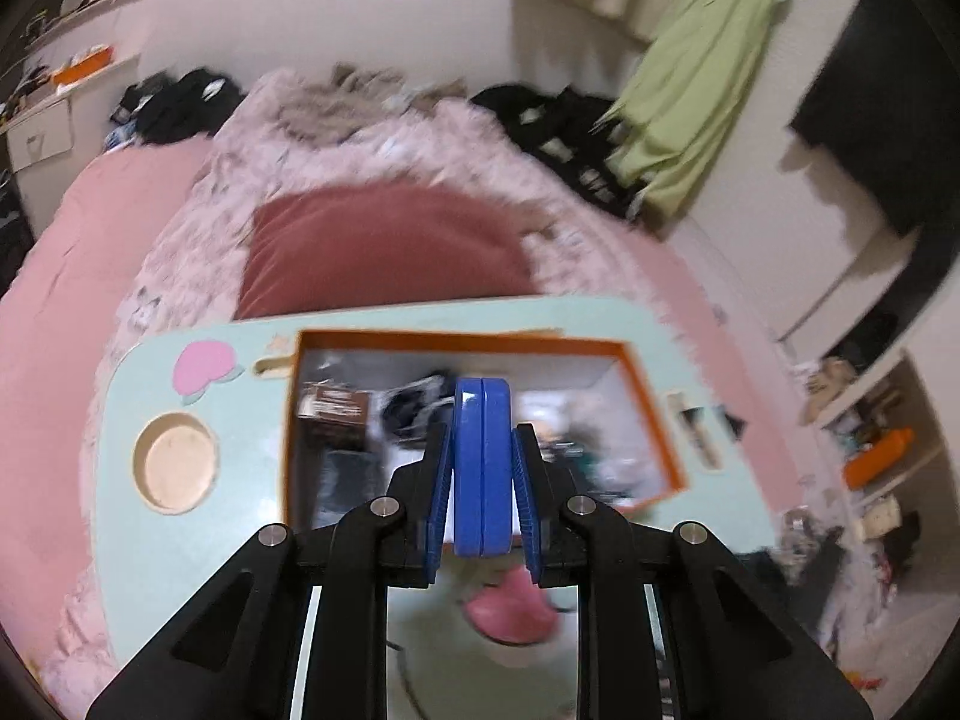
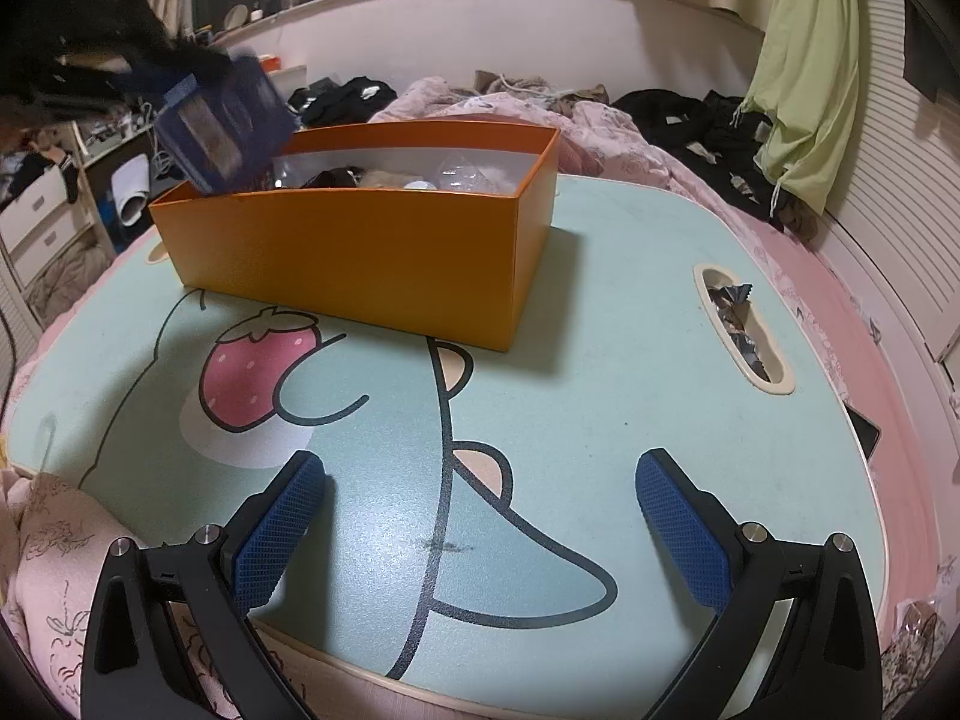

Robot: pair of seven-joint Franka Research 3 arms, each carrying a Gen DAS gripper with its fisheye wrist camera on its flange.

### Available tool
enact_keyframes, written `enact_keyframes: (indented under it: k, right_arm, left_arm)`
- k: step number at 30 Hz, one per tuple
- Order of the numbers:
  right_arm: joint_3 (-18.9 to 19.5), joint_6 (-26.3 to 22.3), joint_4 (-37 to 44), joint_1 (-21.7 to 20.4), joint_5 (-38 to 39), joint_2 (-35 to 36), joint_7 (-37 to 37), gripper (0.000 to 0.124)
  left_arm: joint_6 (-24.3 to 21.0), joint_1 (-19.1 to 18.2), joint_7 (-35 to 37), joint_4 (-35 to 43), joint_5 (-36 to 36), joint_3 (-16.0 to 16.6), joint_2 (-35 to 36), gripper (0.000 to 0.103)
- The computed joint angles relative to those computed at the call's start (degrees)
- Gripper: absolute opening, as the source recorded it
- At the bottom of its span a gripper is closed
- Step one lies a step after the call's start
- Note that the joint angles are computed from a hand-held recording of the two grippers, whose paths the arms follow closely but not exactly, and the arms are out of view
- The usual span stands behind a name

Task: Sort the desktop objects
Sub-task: 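Lift the blue tin out and set it on the table, open left tool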

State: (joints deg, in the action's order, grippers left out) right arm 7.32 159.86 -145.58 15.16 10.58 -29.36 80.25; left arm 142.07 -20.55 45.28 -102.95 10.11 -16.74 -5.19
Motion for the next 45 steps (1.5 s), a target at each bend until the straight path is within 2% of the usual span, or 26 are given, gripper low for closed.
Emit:
enact_keyframes:
  k: [3,5,7,9,11,14,15,17,20,22,23,26,27,28,29,30,35,45]
  right_arm:
    - [-0.04,0.00,-0.03,0.03,-0.01,-0.04,0.00,0.103]
    - [-0.08,-0.01,-0.07,0.07,0.01,-0.09,-0.04,0.103]
    - [-0.15,-0.09,-0.10,0.09,0.03,-0.20,-0.09,0.103]
    - [-0.25,-0.23,-0.18,0.11,0.07,-0.41,-0.21,0.103]
    - [-0.34,-0.39,-0.21,0.12,0.15,-0.60,-0.33,0.103]
    - [-0.48,-0.60,-0.32,0.15,0.30,-0.93,-0.55,0.103]
    - [-0.47,-0.69,-0.34,0.11,0.31,-1.02,-0.58,0.103]
    - [-0.48,-0.78,-0.39,0.07,0.34,-1.17,-0.66,0.103]
    - [-0.44,-0.73,-0.43,0.03,0.42,-1.14,-0.71,0.103]
    - [-0.42,-0.69,-0.45,0.02,0.45,-1.13,-0.73,0.103]
    - [-0.41,-0.66,-0.45,0.02,0.47,-1.11,-0.74,0.103]
    - [-0.39,-0.61,-0.48,0.01,0.49,-1.09,-0.75,0.103]
    - [-0.42,-0.59,-0.51,0.02,0.50,-1.10,-0.79,0.103]
    - [-0.38,-0.77,-0.42,-0.06,0.43,-1.02,-0.77,0.103]
    - [-0.40,-0.66,-0.45,-0.03,0.41,-1.00,-0.86,0.103]
    - [-0.67,-0.51,-0.57,0.14,0.61,-1.16,-1.10,0.103]
    - [-0.65,-0.45,-0.59,0.01,0.66,-1.08,-1.30,0.103]
    - [-0.77,-0.34,-0.69,0.00,0.93,-1.05,-1.67,0.103]
  left_arm:
    - [5.67,-1.14,1.84,-3.39,-2.29,-0.25,-3.03,0.021]
    - [9.65,-2.92,5.09,-7.10,-7.15,0.29,-4.80,0.021]
    - [12.61,-4.72,7.82,-10.70,-12.34,1.06,-5.53,0.021]
    - [14.31,-5.11,7.69,-12.68,-13.67,0.76,-4.82,0.021]
    - [15.85,-4.83,6.09,-15.17,-13.87,0.46,-3.52,0.021]
    - [21.86,-3.76,0.84,-20.31,-13.40,0.29,-3.68,0.025]
    - [22.39,-1.95,-4.33,-21.93,-9.95,-0.72,-4.70,0.026]
    - [20.64,-0.20,-9.75,-23.43,-5.10,-1.55,-6.47,0.027]
    - [15.51,2.06,-15.78,-24.08,3.32,-3.65,-9.41,0.046]
    - [10.44,2.48,-18.45,-23.49,8.29,-5.17,-10.83,0.064]
    - [6.15,1.62,-17.66,-22.38,9.74,-5.74,-11.08,0.068]
    - [-1.22,-1.10,-13.91,-19.99,11.95,-6.31,-9.52,0.073]
    - [-3.18,-2.62,-13.04,-20.31,12.82,-5.81,-9.10,0.080]
    - [-5.57,-2.22,-12.83,-18.63,14.97,-7.31,-7.20,0.101]
    - [-5.58,-2.23,-13.55,-17.96,17.69,-7.80,-5.91,0.103]
    - [-2.76,-3.04,-12.67,-18.51,16.39,-6.30,-5.43,0.103]
    - [-2.58,-3.17,-16.40,-18.93,18.21,-4.97,-4.91,0.103]
    - [-2.43,-3.63,-17.65,-19.21,19.40,-4.64,-5.17,0.103]
